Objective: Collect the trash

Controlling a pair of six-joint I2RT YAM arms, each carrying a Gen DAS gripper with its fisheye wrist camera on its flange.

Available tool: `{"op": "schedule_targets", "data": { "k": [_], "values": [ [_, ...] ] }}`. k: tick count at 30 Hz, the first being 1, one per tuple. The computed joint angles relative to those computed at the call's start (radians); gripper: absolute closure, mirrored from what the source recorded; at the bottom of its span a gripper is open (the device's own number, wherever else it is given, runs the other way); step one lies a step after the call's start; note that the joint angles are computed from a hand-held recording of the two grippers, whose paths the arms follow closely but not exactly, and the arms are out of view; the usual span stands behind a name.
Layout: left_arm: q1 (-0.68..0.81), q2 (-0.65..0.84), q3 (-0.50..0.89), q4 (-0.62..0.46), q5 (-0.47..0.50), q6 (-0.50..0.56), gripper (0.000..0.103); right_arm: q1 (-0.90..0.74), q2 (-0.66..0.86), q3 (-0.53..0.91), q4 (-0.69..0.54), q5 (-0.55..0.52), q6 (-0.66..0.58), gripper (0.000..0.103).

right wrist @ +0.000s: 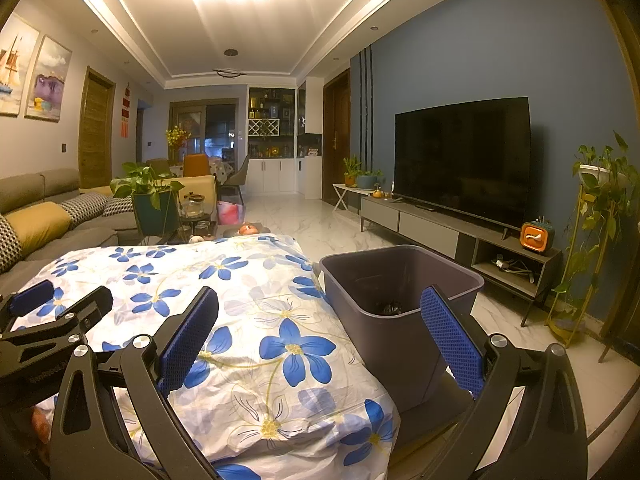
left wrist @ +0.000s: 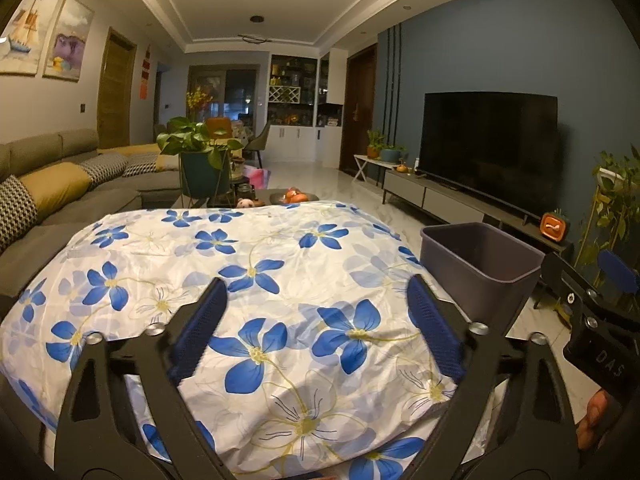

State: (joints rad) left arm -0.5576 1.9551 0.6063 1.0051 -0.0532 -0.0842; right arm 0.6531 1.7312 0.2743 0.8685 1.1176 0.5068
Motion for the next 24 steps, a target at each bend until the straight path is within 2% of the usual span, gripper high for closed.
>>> {"op": "schedule_targets", "data": {
  "k": [15,20,24],
  "values": [
    [0.015,-0.003,-0.013,0.004,0.012,0.011,0.019,-0.008,-0.002,0.016,-0.010,-0.009,-0.006,0.006],
    [0.010,0.003,-0.016,0.020,0.002,0.009,0.010,-0.003,-0.001,0.018,-0.014,-0.002,-0.002,0.006],
    [0.005,0.009,-0.023,0.044,-0.013,0.019,0.007,-0.002,-0.002,0.025,-0.022,0.001,0.000,0.006]
  ]
}}
